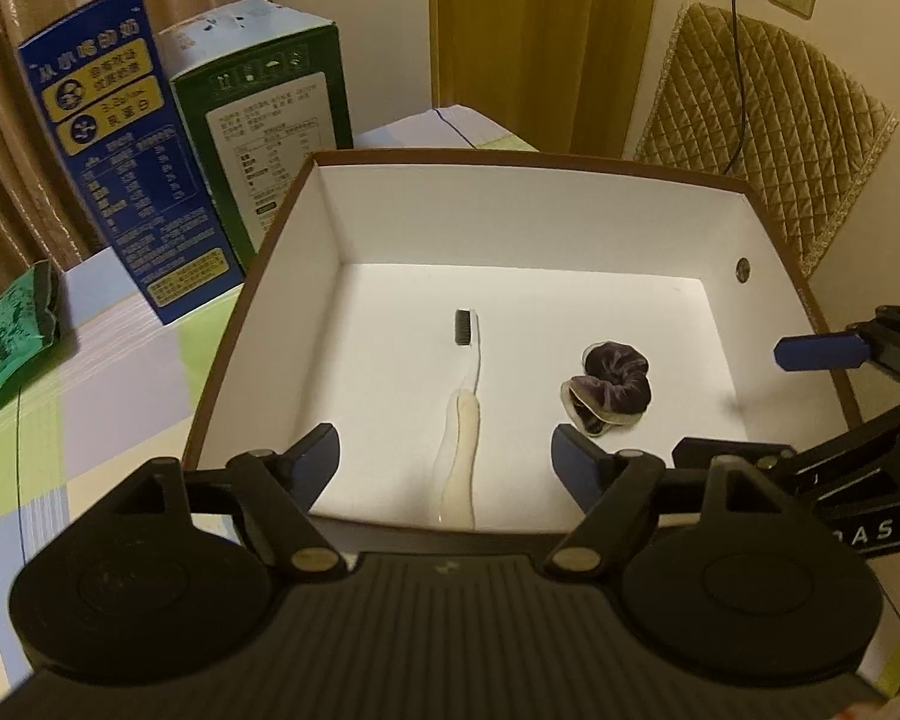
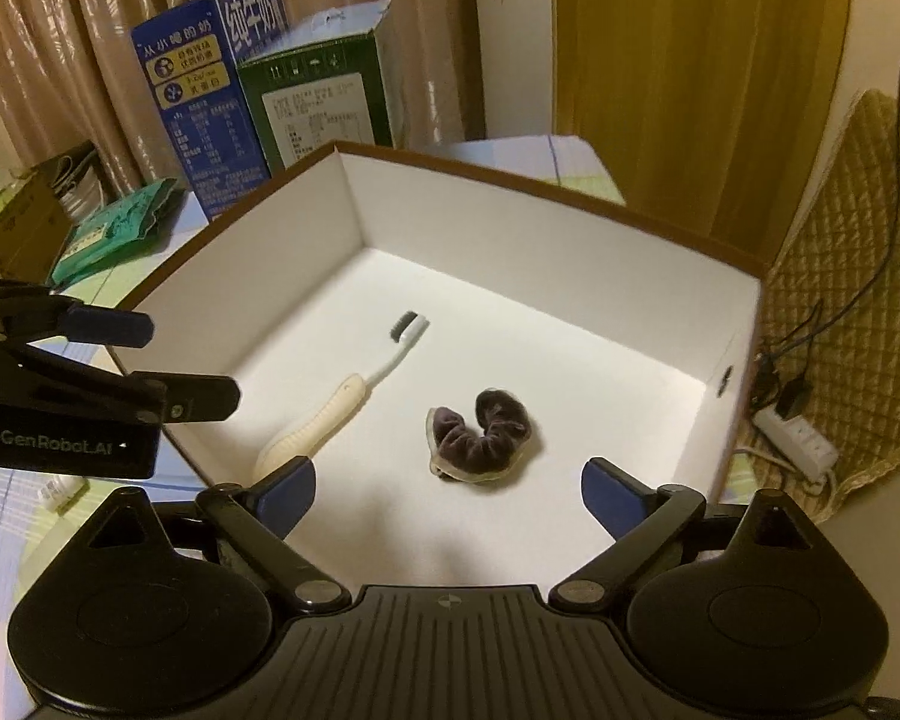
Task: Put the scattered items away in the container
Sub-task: 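Withdraw both tools from the box back toward the remaining items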
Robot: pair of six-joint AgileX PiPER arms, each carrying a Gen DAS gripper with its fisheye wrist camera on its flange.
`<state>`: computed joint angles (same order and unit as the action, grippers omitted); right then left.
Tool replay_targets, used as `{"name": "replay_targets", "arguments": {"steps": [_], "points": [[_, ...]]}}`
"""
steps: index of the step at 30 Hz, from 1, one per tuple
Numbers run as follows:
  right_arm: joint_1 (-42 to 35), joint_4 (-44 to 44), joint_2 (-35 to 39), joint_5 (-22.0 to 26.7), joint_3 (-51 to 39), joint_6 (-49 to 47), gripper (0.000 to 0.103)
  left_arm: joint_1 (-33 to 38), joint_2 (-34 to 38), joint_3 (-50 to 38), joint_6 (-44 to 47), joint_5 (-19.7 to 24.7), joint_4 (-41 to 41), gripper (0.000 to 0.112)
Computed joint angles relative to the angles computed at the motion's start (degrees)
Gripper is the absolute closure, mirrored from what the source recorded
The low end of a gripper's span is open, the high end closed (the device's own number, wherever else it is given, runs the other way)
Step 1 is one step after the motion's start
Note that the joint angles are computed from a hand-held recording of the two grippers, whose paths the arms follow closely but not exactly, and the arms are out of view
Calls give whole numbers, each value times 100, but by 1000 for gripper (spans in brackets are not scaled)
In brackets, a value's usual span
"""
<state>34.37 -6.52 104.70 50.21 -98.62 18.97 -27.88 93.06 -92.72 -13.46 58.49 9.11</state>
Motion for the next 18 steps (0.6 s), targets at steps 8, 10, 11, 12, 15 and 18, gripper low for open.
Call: {"name": "replay_targets", "arguments": {"steps": [8, 10, 11, 12, 15, 18], "points": [[444, -587, -512, -79, 410, 618, 8, -169, -793, 611, -338, -70, 181, 36], [562, -702, -638, -76, 500, 786, 8, -224, -1019, 780, -433, -70, 236, 36], [617, -755, -697, -72, 544, 864, 8, -257, -1117, 848, -486, -55, 267, 36], [679, -816, -766, -70, 601, 950, 8, -288, -1216, 917, -533, -36, 292, 36], [884, -1016, -941, -21, 736, 1210, 7, -374, -1541, 1152, -632, 20, 312, 35], [1099, -1208, -1092, 39, 860, 1451, 7, -449, -1873, 1404, -726, 76, 345, 34]]}}
